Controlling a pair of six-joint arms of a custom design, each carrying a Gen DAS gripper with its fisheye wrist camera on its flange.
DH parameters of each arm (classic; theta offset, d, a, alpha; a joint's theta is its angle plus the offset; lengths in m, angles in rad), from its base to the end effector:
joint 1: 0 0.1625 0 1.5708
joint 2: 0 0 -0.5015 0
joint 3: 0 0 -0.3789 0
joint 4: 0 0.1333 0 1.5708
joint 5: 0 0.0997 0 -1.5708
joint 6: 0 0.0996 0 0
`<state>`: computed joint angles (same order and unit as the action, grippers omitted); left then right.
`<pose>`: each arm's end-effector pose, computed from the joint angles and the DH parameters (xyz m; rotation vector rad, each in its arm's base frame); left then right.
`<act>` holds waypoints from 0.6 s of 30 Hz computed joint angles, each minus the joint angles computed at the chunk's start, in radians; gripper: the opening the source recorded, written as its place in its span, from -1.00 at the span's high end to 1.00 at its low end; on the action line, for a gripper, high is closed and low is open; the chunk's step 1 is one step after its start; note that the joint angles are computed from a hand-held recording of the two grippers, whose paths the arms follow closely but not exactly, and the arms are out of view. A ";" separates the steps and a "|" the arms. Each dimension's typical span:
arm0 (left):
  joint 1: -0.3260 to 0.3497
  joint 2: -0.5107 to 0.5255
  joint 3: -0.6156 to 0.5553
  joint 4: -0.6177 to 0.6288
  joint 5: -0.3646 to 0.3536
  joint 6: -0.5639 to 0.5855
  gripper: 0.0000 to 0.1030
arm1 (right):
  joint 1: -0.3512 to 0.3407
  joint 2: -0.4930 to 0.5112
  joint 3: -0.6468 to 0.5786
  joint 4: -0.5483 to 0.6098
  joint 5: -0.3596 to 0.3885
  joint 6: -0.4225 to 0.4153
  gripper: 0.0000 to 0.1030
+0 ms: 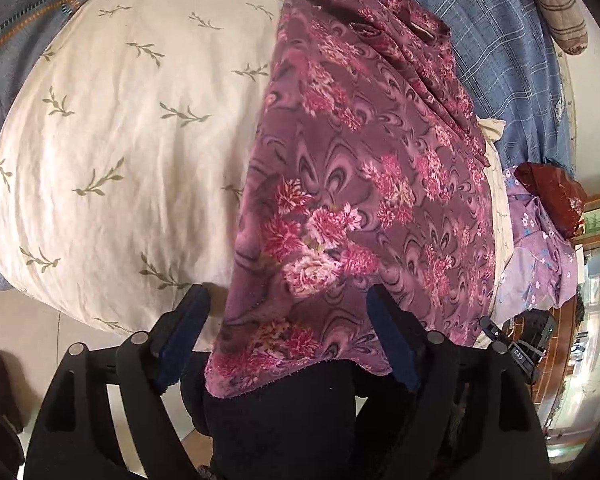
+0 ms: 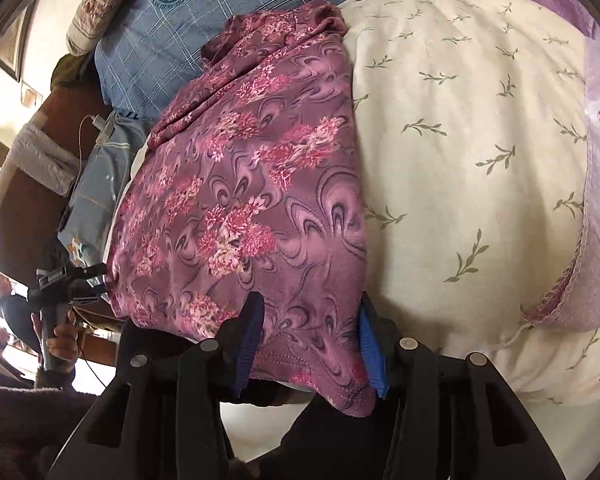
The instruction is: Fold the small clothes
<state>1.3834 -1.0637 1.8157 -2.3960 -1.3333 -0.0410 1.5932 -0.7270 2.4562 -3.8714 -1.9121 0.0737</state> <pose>0.0372 -0.6450 0.2528 0.2002 2.9036 -0.1454 0.1100 -0.4472 0.0966 -0.2072 -2.7129 0.8198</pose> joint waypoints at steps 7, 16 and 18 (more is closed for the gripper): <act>0.000 -0.006 0.031 -0.012 -0.082 0.037 0.95 | 0.013 0.004 0.005 -0.028 -0.054 -0.021 0.91; -0.001 -0.042 0.018 -0.083 -0.204 0.036 0.95 | -0.078 -0.029 0.081 -0.166 0.278 0.030 0.92; -0.006 -0.035 0.010 -0.082 -0.182 0.040 0.95 | -0.095 -0.031 0.075 -0.154 0.310 0.039 0.92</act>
<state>1.3776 -1.0990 1.8261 -2.4785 -1.5150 -0.0009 1.4981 -0.7579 2.5307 -4.0250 -1.6025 0.1124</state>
